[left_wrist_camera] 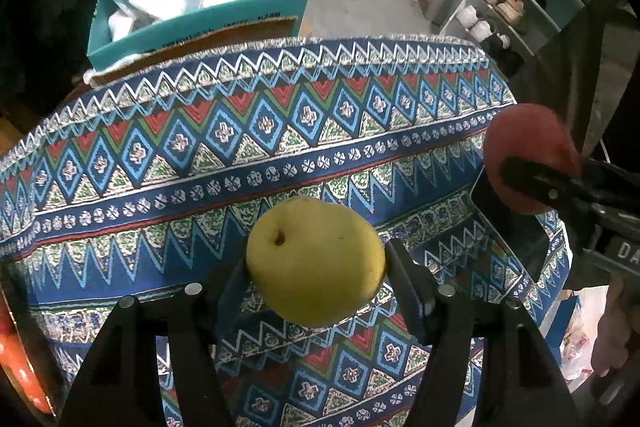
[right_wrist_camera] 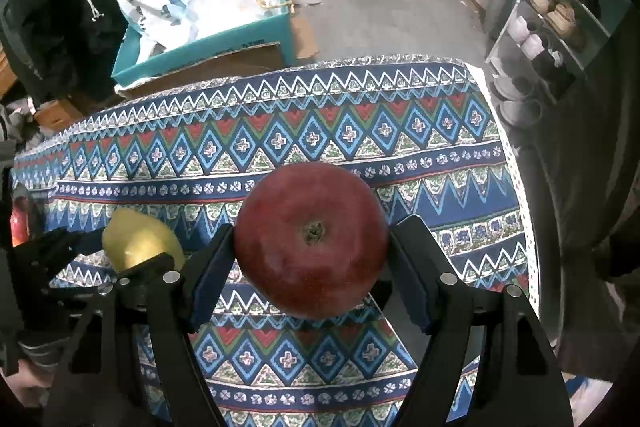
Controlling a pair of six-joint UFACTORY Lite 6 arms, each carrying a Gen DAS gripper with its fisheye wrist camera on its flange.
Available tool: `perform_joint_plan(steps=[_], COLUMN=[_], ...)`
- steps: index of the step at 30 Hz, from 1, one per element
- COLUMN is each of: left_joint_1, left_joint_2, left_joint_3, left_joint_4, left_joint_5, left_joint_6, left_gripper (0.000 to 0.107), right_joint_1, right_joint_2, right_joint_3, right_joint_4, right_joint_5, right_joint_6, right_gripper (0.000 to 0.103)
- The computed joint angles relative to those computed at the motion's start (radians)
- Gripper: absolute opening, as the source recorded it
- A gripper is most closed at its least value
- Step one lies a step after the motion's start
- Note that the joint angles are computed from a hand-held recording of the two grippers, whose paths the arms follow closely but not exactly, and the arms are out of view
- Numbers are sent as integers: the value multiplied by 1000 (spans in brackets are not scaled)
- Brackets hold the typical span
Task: Organize fruits
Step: 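Lift the red apple with the right tool while the left tool lifts the pear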
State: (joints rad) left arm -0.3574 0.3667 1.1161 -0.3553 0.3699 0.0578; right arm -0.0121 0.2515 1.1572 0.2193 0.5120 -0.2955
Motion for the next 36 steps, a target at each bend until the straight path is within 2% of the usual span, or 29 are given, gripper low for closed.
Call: perform_joint_plan(steps=[15,29,36], left_joint_1=[4,97,176], left_joint_2=[-323,-601,-704], left_joint_3=[-84,-95,-94], left_joint_4=[250,252,169], left_joint_5=[56,178,245], left_joint_6=[-217,-172,-70], left_gripper=[67,67,67], right_joint_1=[43,111,168], right_joint_2=[-174,-328,-410], right_joint_3=[-29,-5,7], right_joint_4=[0,-3,-32], right_joint_5=[26,89,121], right_joint_6=[7,57,121], right_gripper=[75,75,75])
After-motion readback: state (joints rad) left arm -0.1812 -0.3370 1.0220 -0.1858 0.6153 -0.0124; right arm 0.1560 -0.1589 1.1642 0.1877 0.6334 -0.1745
